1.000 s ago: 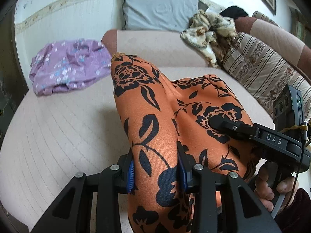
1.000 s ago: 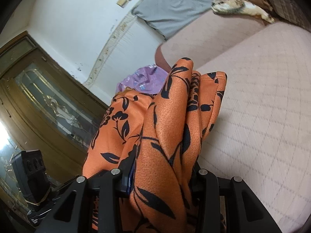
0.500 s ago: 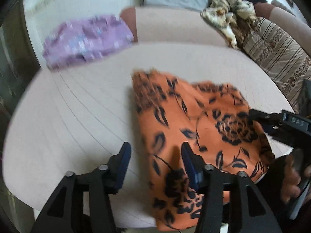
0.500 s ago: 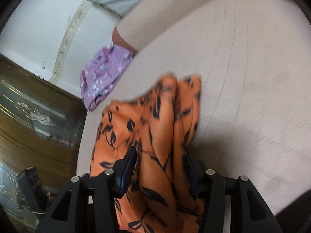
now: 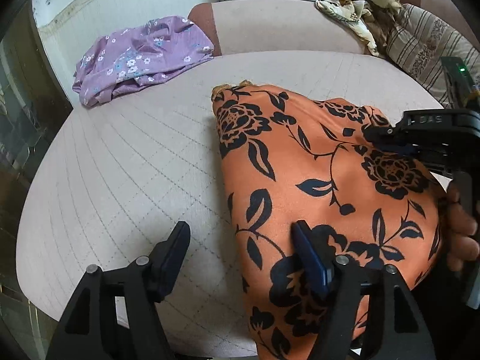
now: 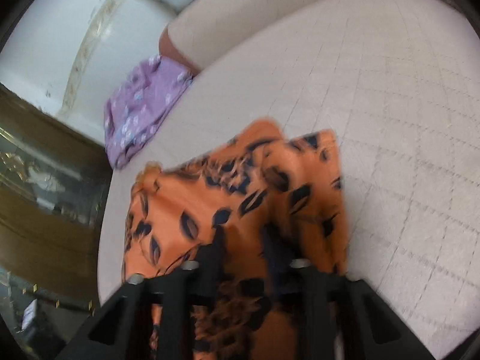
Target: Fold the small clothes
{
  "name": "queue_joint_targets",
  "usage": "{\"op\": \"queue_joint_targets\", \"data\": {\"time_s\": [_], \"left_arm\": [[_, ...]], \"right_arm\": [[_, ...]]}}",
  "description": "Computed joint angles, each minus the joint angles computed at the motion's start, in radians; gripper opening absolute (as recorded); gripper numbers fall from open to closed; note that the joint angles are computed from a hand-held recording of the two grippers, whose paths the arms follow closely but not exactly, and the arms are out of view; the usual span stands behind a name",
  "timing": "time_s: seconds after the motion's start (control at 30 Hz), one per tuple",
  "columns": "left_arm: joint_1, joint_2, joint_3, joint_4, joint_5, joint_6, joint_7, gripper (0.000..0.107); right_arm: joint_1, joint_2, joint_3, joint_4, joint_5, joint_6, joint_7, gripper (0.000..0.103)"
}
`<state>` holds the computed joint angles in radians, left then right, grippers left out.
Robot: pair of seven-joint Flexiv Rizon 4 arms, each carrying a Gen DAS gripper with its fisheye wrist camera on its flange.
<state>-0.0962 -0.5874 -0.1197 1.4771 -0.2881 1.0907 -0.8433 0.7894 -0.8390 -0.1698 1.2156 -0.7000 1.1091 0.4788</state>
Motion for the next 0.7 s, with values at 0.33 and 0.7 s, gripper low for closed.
{"op": "queue_joint_targets", "data": {"time_s": [0.33,0.7], "left_arm": [[0.038,0.055,-0.063,0.086,-0.086,0.155,0.035,0.073],[0.053,0.090,-0.088,0.118,-0.139,0.207,0.084,0.073]], "right_arm": [[0.078,0.116,0.009,0.062,-0.165,-0.100,-0.044,0.028],[0.055,0.123,0.111,0.103,-0.090,-0.152,-0.109,0.031]]}}
